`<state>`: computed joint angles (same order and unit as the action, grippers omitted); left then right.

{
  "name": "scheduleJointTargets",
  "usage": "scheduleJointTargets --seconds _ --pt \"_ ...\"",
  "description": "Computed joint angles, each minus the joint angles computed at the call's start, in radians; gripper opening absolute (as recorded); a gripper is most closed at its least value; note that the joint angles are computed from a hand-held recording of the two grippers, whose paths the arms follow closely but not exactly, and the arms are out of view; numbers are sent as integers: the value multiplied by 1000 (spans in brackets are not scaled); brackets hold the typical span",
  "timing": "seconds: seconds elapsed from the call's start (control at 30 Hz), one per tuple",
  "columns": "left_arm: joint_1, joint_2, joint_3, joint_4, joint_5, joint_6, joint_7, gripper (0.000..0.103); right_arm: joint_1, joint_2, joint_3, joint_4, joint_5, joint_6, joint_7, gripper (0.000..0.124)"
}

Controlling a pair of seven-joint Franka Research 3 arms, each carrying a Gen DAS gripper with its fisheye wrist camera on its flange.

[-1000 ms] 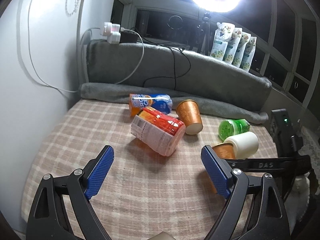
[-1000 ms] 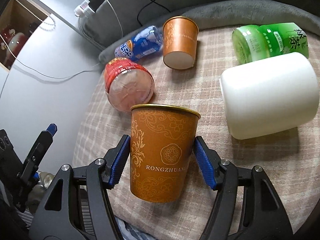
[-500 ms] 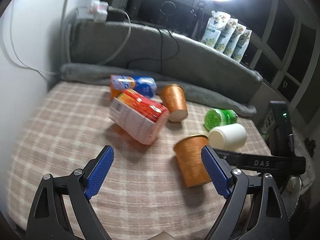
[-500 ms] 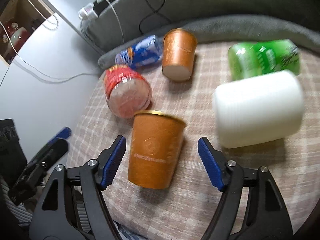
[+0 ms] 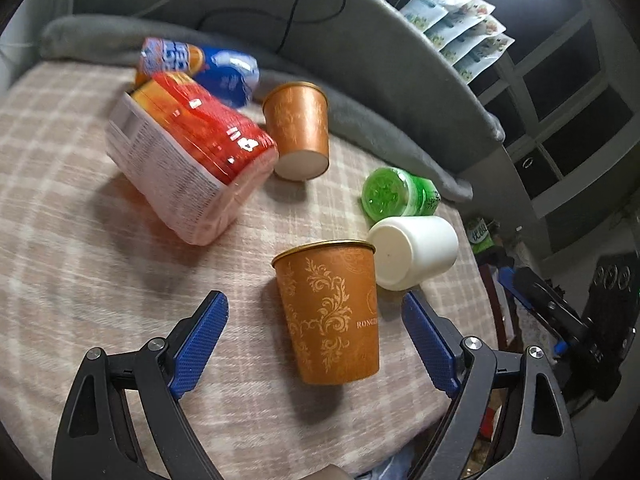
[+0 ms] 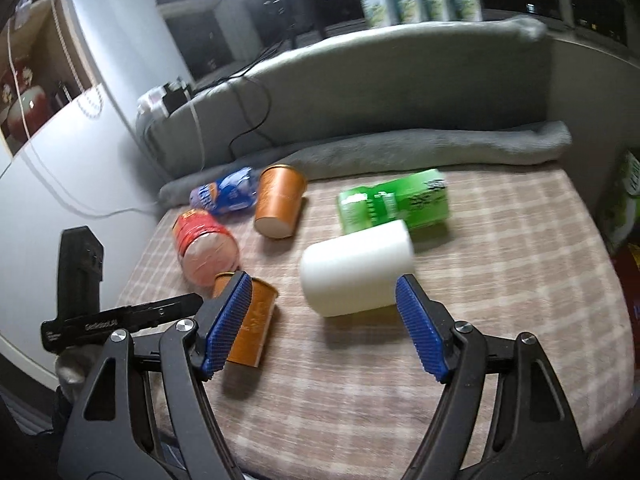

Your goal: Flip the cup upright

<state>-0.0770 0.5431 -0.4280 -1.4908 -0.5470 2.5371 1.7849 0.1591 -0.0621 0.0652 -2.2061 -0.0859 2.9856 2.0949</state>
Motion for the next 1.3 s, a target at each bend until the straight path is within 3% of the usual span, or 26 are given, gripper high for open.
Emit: scheduleJointTargets --seconds 0.4,0.67,0.9,1.03,1.3 --pt "-28 135 12 188 56 -154 -84 84 -49 -37 20 -56 -81 7 112 77" --pt "-42 165 14 238 81 -191 -93 75 -54 -40 18 -67 -76 6 111 77" --pt "-50 167 17 244 97 -198 -87 66 -65 -41 23 -68 -89 7 129 77" --pt "-53 167 18 247 105 -193 -83 66 -71 -42 28 -69 -109 7 148 77" --pt "-62 114 20 173 132 -99 -50 66 -57 -37 17 -65 -69 4 110 77"
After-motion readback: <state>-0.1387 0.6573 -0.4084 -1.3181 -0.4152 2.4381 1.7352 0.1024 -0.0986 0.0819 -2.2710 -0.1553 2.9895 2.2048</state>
